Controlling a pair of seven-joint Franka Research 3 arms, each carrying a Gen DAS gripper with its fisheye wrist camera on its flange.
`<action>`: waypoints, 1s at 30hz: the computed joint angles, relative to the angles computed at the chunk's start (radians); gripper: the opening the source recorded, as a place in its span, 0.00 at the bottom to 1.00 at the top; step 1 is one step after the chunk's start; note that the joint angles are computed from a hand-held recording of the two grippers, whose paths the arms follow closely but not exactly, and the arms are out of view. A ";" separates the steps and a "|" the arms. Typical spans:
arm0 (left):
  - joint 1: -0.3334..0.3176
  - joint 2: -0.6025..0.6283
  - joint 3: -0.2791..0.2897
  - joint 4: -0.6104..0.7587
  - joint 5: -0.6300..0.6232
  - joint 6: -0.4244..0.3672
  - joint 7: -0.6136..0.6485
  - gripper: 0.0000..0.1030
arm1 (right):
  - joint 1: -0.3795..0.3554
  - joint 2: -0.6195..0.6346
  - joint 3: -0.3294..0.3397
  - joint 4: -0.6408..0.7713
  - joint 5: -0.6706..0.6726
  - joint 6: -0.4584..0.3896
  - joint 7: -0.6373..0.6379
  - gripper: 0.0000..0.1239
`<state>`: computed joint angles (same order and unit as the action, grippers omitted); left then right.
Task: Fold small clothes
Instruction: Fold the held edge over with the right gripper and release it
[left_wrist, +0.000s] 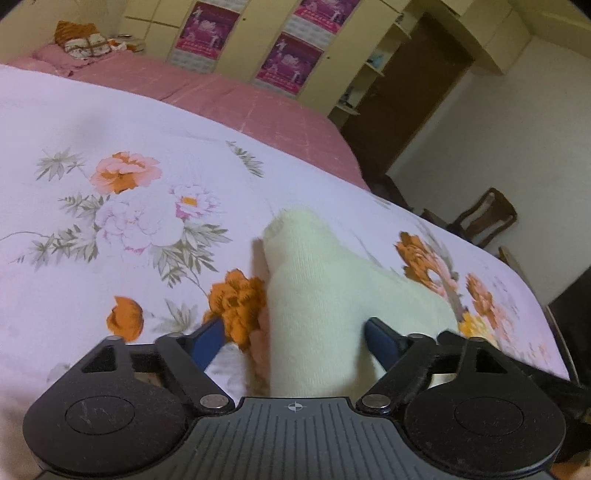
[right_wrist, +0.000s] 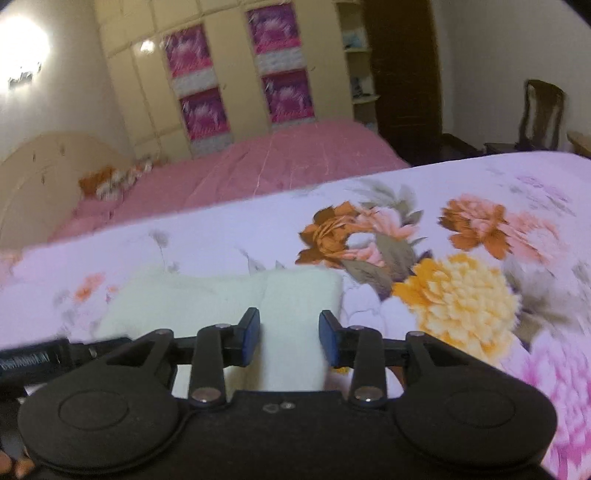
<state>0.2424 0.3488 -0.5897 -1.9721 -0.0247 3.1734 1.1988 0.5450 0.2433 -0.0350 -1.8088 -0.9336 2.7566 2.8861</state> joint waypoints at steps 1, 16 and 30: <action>-0.017 0.010 0.019 0.013 0.005 -0.001 -0.007 0.82 | -0.014 0.022 0.015 0.020 0.053 -0.019 -0.065 0.27; -0.310 0.091 0.343 0.201 0.128 -0.075 -0.182 0.82 | 0.013 0.083 -0.057 0.085 0.096 0.033 -0.087 0.32; -0.005 -0.096 0.021 -0.114 0.066 0.038 -0.053 0.82 | 0.044 -0.073 -0.052 -0.077 0.032 0.026 -0.034 0.36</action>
<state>0.2378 0.2532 -0.5686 -2.0863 0.0416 3.2114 1.1460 0.5889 0.1703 -0.0870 -1.8854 -0.9013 2.7831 2.8525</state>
